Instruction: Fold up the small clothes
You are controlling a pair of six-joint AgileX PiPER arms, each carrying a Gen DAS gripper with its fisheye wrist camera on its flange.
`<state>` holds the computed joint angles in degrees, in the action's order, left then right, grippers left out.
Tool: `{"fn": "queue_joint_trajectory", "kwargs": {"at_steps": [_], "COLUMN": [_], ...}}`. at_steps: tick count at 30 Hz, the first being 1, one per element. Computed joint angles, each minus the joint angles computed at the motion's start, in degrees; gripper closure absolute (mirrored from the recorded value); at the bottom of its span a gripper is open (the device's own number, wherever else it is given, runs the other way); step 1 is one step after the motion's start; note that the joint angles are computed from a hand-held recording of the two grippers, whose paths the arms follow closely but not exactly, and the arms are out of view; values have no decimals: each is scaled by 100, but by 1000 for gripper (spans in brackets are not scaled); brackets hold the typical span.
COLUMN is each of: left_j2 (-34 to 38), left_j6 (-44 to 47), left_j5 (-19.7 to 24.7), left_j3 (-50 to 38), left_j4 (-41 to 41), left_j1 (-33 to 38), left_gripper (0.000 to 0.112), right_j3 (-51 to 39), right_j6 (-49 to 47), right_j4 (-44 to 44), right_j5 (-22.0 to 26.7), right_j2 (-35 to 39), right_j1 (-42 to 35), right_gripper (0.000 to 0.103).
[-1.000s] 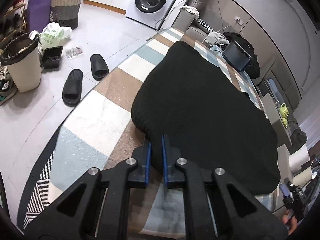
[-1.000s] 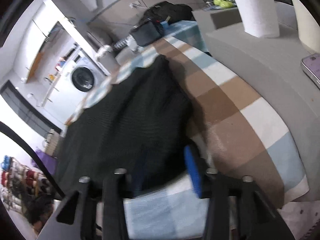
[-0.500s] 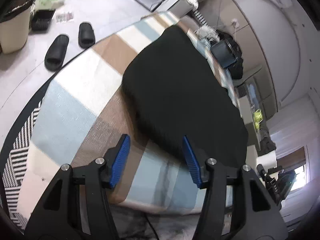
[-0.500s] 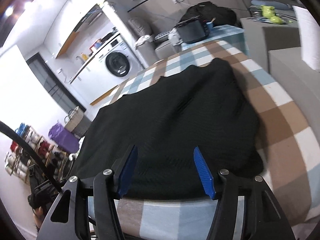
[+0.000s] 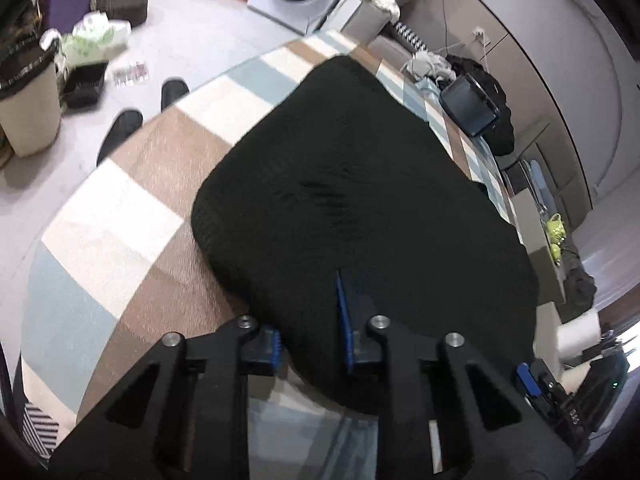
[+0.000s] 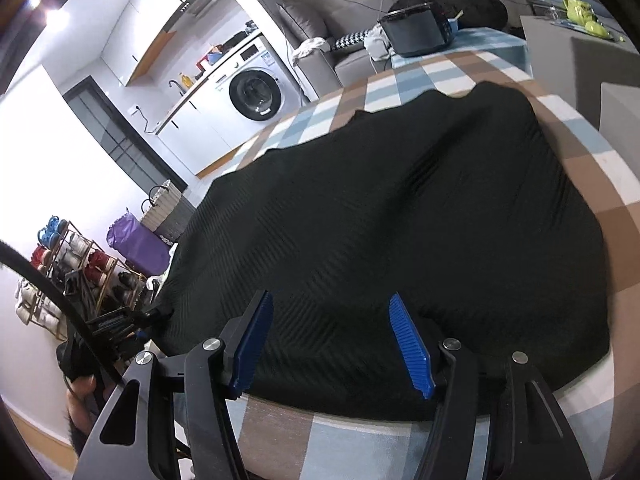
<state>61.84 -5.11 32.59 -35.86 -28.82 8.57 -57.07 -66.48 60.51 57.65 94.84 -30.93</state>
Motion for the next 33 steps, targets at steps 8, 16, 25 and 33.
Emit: {"fn": "queue_joint_trajectory", "kwargs": {"at_steps": [8, 16, 25, 33], "left_j2": [-344, 79, 1721, 3126], "left_j6": [-1836, -3496, -2180, -68], "left_j5": [-240, 55, -53, 874], "left_j3": [-254, -1279, -3392, -4440], "left_j4": [2168, 4837, 4821, 2607], "left_j1": [-967, -2528, -4355, -4816], "left_gripper": [97, 98, 102, 94], "right_j3": [63, 187, 140, -249], "right_j6": [-67, -166, -160, 158], "right_j4": [53, 123, 287, 70], "right_j5": [-53, 69, 288, 445], "right_j2": [28, -56, -155, 117], "right_j1": [-239, -600, -1242, -1672], "right_gripper": [40, 40, 40, 40]}}
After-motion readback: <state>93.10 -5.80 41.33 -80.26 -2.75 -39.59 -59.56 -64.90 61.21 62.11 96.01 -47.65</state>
